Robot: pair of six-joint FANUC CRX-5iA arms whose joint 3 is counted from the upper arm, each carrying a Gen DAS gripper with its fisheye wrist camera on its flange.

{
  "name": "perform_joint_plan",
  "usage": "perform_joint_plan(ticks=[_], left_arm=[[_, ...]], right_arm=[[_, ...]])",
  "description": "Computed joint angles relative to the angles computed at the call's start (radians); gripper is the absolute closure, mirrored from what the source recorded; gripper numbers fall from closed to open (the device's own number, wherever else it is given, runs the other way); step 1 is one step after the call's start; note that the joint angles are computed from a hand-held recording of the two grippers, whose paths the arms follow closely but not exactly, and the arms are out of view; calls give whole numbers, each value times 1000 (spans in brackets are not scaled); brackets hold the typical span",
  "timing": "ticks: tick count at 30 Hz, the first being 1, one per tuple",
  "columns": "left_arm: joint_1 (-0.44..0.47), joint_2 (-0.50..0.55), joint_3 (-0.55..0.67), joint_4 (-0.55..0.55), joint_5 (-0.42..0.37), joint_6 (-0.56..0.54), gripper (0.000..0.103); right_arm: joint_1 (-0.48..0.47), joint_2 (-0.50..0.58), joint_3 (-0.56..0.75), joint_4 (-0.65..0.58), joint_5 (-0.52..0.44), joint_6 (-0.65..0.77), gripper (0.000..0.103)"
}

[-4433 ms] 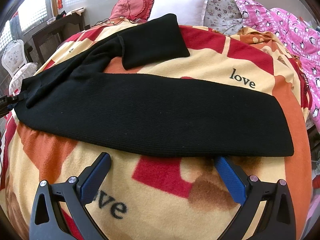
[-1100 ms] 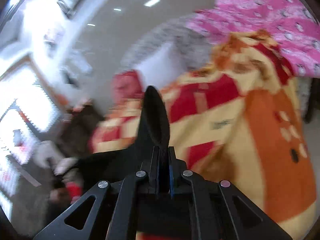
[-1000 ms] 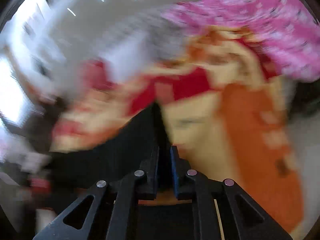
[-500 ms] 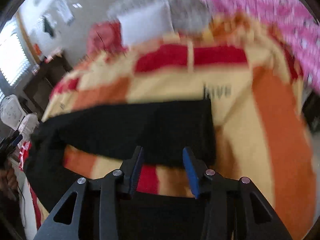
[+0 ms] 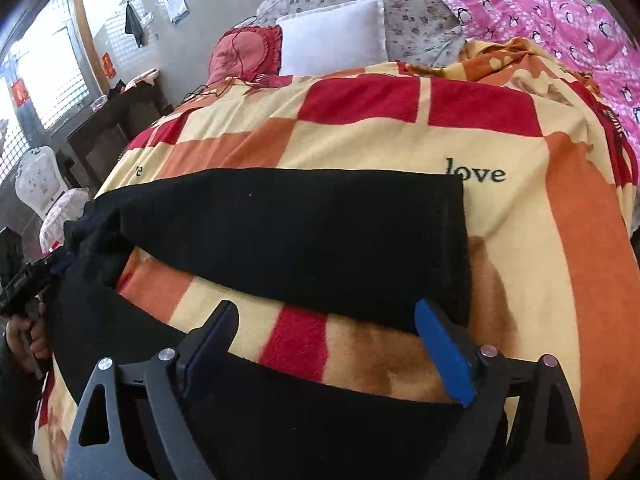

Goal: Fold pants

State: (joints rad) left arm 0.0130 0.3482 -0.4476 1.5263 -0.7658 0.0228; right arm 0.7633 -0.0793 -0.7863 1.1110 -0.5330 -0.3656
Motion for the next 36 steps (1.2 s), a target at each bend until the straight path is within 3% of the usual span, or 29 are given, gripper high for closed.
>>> perform_joint_plan(ticks=[3, 7, 11, 14, 18, 21, 24, 27, 31, 36], left_arm=[[20, 17, 28, -56, -55, 38, 5], [43, -3, 50, -105, -67, 150, 5], [56, -29, 107, -95, -22, 110, 5], [74, 6, 225, -216, -3, 96, 5], [82, 97, 423, -551, 30, 144, 5], [84, 153, 505, -708, 10, 203, 16], [85, 179, 525, -722, -6, 169, 21], [75, 192, 530, -714, 27, 108, 22], [78, 263, 651, -811, -31, 218, 35], [76, 303, 708, -861, -72, 259, 36]], right_arm=[[-1, 11, 14, -16, 3, 26, 5], [7, 22, 32, -49, -16, 62, 4], [29, 44, 62, -92, -62, 108, 4], [30, 45, 63, -95, -64, 110, 4], [23, 37, 52, -76, -46, 89, 4], [22, 36, 50, -73, -44, 87, 4], [24, 37, 54, -83, -50, 98, 4], [21, 34, 50, -78, -45, 94, 4], [15, 27, 41, -65, -32, 81, 4], [11, 25, 37, -60, -26, 77, 4]])
